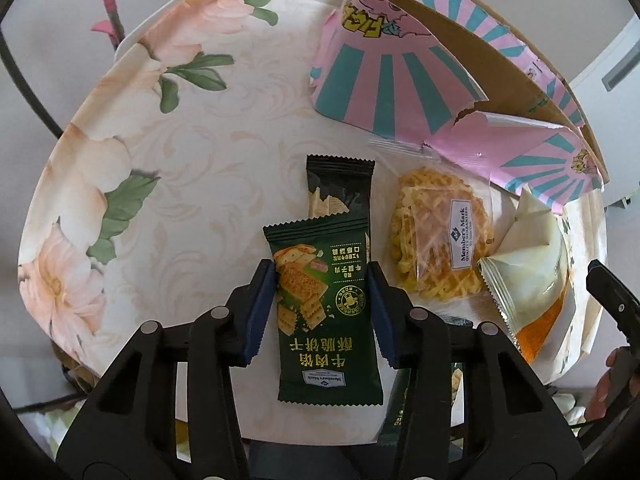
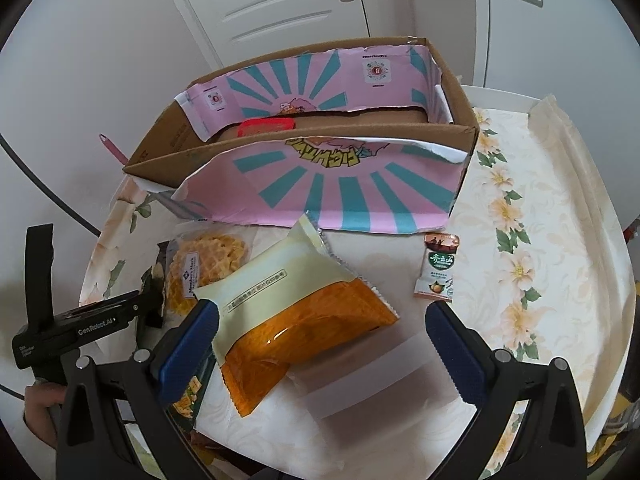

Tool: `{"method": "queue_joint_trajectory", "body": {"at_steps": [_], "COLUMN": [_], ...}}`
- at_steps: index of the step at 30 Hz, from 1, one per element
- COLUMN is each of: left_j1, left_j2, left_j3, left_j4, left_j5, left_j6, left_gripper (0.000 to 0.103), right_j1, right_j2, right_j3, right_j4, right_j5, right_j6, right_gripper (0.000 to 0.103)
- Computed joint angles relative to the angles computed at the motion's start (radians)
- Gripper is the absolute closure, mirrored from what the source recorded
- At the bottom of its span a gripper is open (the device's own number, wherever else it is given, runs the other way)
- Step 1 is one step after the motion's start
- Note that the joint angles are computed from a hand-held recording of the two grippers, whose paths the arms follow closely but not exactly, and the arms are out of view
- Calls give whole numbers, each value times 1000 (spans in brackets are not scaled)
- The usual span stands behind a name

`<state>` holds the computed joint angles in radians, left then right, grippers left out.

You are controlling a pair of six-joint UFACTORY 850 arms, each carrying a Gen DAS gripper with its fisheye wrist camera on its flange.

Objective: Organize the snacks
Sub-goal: 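Grasp the green cracker packet with the left gripper while the right grasps the white-orange chip bag, then carry both packets over the box and release them inside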

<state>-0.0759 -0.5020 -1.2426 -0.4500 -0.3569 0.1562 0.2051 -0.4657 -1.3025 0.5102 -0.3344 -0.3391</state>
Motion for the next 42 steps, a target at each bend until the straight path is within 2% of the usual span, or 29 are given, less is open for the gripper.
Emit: {"method": "queue_joint_trajectory", "body": {"at_steps": [6,12,21,26,28,30,33,37,42], "left_j1": [5,29,79,101,111,119,127,130,133], "left_j2": [26,-9,-81,-87,-109,-118,-123,-125,-116], "left_j3": [22,-25,-153,-182,-210,-224,-238,-250,-254], "left_j4": [-25,-85,-157,-186,-187,-187,-186,-193,-209], "left_j5": [9,-58,-179,-213,-233,-250,-265,-277,-289], "left_j6": [43,163,407,493,508,514,529,547,579], "left_gripper": [64,64,64,64,64,64,64,64,64], "right_j1": [2,34,114,136,145,149,151,155,164], "right_j2": [8,10,-68,-130,-155,-172,-192,-198,-184], "right_j3": [15,22,-87,-171,-201,-221,-242,-240,-225], "right_j4": [45,-92,-486,-666,-755,-809,-879,-942,-995], "right_j5": [-4,7,-59,-120,-151,-173,-209,-208,-189], "right_j6": [-17,212,891,1176,1293,1355,1434,1488,1534], "right_gripper": [0,0,0,0,4,18,32,34,43]}}
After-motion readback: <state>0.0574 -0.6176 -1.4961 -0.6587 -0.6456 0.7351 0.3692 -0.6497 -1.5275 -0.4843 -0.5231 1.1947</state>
